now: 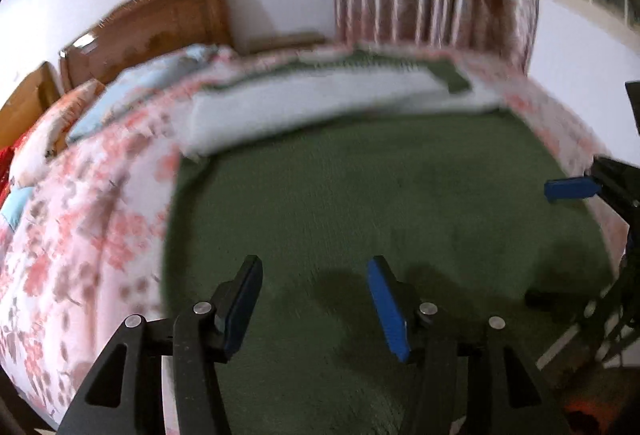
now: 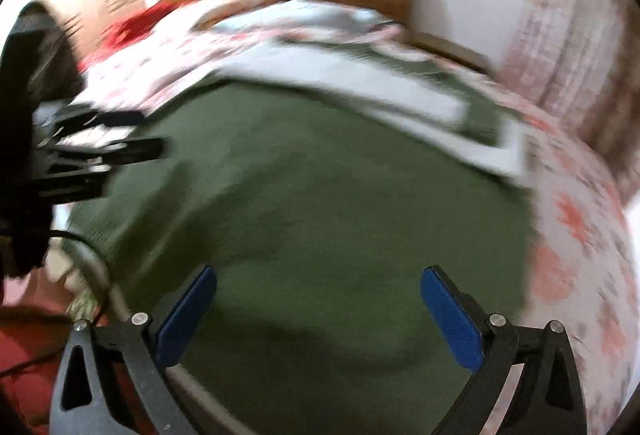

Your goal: Fold small clothes

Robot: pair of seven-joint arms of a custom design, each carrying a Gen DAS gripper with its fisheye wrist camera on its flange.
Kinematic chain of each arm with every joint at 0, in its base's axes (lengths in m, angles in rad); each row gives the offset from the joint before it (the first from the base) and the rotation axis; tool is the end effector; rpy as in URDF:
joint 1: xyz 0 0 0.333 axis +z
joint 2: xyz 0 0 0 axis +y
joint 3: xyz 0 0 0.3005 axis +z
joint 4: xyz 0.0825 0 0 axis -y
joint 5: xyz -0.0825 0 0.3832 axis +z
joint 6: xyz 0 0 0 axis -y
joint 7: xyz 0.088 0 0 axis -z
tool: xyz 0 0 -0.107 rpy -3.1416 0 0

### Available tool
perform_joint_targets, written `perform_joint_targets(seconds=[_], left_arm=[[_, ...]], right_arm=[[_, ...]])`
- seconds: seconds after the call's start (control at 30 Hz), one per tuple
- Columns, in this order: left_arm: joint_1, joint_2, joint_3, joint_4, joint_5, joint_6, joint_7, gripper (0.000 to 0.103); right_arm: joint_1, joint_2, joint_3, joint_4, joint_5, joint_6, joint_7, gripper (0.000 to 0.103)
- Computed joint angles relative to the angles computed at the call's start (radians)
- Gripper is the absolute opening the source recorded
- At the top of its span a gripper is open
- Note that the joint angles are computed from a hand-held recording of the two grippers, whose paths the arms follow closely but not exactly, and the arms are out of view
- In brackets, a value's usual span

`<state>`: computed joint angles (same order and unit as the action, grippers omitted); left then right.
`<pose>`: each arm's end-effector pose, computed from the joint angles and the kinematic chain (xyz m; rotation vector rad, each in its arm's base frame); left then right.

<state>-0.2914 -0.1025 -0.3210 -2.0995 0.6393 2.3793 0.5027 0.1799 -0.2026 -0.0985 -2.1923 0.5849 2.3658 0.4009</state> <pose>0.4574 -0.3189 0.4897 -1.8684 1.7543 -0.5126 0.5240 0.0472 0.4977 -2.4123 0.8375 -0.3022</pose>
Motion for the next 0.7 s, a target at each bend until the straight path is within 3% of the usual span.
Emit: perform_joint_targets(seconds=[0.07, 0.1, 0.17, 0.4, 0.5, 0.7], left_arm=[[0.005, -0.032, 0.009, -0.066, -0.002, 0.068, -0.023, 0.061], [0.009, -0.062, 0.012, -0.103, -0.027, 0.089, -0.029, 0.068], [0.026, -0.125, 0.005, -0.172, -0.039, 0.126, -0.045, 0.068], [0.090, -0.266, -0.068, -0.300, -0.068, 0.146, -0.047, 0.072], [0.118, -0.263, -0.100, -0.299, -0.056, 0.146, -0.066, 0.072], [0.131, -0.264, -0.107, -0.306, -0.064, 0.154, -0.064, 0.073]], right_arm=[[0.001, -0.009, 0.023, -0.055, -0.072, 0.042, -0.026, 0.103], [0.013, -0.014, -0.007, -0.054, -0.021, 0.018, -0.068, 0.103], [-0.009, -0.001, -0.035, -0.026, -0.023, -0.055, -0.103, 0.103], [-0.097, -0.003, -0.064, -0.017, -0.038, -0.079, -0.091, 0.103], [-0.105, 0.007, -0.058, -0.012, -0.023, -0.068, -0.100, 0.103], [-0.106, 0.007, -0.053, -0.017, -0.011, -0.055, -0.104, 0.103]])
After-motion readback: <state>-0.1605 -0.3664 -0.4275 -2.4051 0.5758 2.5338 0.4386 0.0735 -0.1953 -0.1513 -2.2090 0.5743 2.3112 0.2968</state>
